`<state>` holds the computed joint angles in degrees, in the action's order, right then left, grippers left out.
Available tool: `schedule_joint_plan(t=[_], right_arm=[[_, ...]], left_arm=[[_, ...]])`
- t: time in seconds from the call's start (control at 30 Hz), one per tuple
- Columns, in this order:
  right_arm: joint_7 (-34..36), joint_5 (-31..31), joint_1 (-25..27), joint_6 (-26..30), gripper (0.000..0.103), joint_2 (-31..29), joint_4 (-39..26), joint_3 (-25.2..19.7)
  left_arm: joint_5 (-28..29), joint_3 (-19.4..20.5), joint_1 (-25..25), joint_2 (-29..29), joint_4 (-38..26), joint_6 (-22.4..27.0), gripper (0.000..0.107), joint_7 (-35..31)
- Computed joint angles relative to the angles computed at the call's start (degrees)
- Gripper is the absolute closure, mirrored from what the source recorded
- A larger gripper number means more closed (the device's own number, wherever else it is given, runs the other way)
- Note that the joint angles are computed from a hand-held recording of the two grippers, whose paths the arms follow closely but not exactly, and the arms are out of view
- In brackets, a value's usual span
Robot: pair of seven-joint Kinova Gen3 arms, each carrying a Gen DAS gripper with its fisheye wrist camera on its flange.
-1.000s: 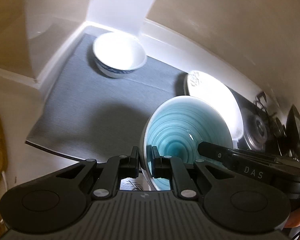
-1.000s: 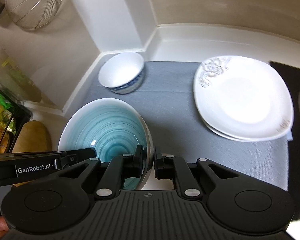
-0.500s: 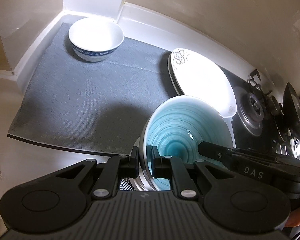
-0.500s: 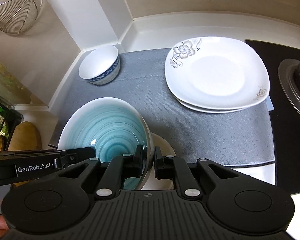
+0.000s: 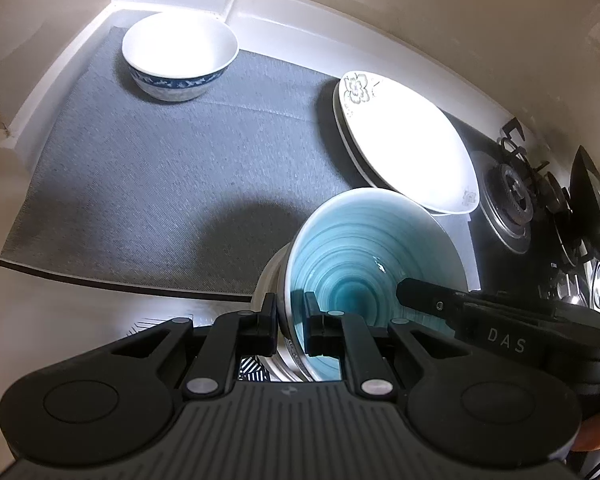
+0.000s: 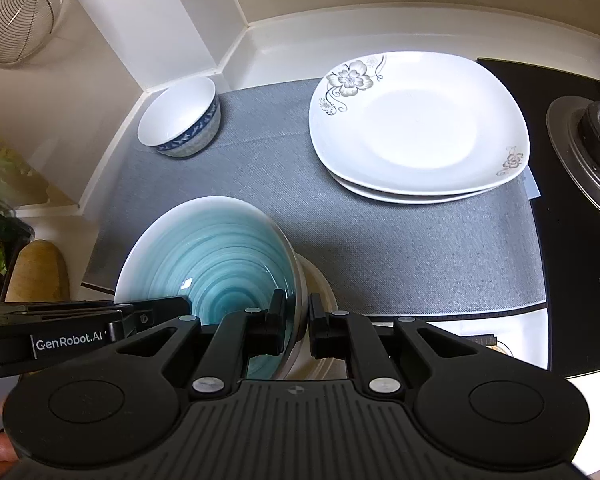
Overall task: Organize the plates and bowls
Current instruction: 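Carry the teal bowl over the cream bowl and lower it inside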
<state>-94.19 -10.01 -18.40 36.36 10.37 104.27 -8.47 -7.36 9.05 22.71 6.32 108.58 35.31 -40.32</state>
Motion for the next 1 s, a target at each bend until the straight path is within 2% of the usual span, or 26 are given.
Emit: schedule_joint_plan(t=[0.67,1.0], right_arm=[[-1.26,0.31,-0.08,-0.29,0.091,1.05,-0.05,0.07],[-1.24,0.56,-0.30,-0.36,0.091,1.11,0.02,0.02]], left_arm=[[3.30,-0.22,-0.85,1.16,-0.26,-0.14,0.095,-4.21],[2.88,-0.51,-0.70,1.37,-0.92,1.03,0.095,-3.72]])
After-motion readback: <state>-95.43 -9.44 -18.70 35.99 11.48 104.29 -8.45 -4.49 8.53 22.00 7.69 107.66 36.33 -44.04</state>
